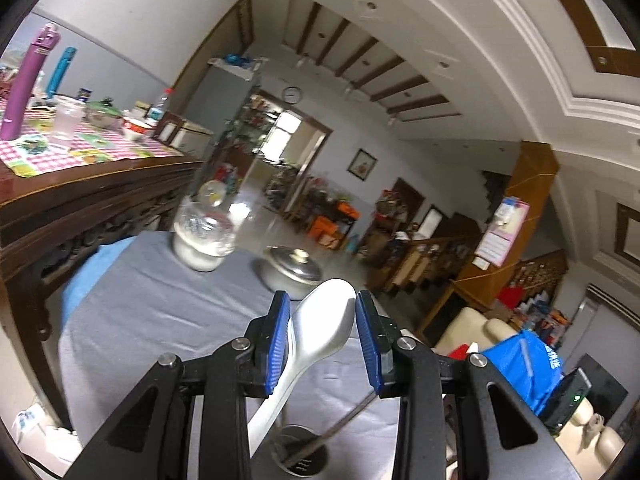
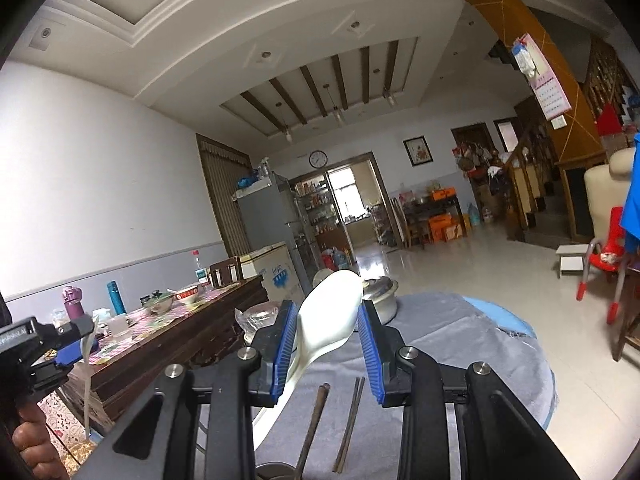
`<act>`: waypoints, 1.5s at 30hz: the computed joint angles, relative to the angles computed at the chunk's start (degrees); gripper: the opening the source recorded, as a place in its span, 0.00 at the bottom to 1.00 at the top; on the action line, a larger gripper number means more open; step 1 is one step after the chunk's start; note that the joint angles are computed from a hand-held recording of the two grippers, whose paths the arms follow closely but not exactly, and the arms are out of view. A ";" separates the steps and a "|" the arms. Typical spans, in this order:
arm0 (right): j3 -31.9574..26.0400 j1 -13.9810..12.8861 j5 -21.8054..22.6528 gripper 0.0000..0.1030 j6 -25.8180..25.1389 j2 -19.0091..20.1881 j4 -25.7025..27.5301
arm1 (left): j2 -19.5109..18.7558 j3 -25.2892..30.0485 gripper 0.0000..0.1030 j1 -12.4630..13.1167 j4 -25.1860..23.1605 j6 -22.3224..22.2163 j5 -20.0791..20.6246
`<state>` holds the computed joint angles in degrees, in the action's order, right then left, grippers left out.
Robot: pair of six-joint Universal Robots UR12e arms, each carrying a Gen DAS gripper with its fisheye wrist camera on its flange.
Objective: Organize utensils
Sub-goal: 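Lift and carry the white spoons with both tools over the metal cup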
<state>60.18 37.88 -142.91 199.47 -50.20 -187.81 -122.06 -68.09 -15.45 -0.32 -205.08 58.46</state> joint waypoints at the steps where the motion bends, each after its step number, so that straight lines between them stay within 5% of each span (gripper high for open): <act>1: -0.74 0.16 -0.74 0.33 -0.85 0.56 -0.45 | -0.30 0.23 0.34 -0.11 0.49 -0.22 -0.91; 11: -11.56 1.60 -6.77 0.33 -16.03 8.65 -6.26 | -4.27 3.64 0.34 -1.03 2.84 -2.32 -6.54; 18: -21.32 2.22 -8.99 0.33 -27.69 15.57 -8.30 | -9.01 7.99 0.34 -0.52 10.65 -14.77 -12.63; 23: -24.24 2.25 -8.90 0.33 -33.78 18.01 -10.04 | -11.06 10.13 0.34 -0.82 12.93 -18.93 -13.78; 45: -22.98 2.00 -8.99 0.33 -34.29 18.96 -9.65 | -13.35 11.03 0.34 -2.56 11.64 -17.63 -11.26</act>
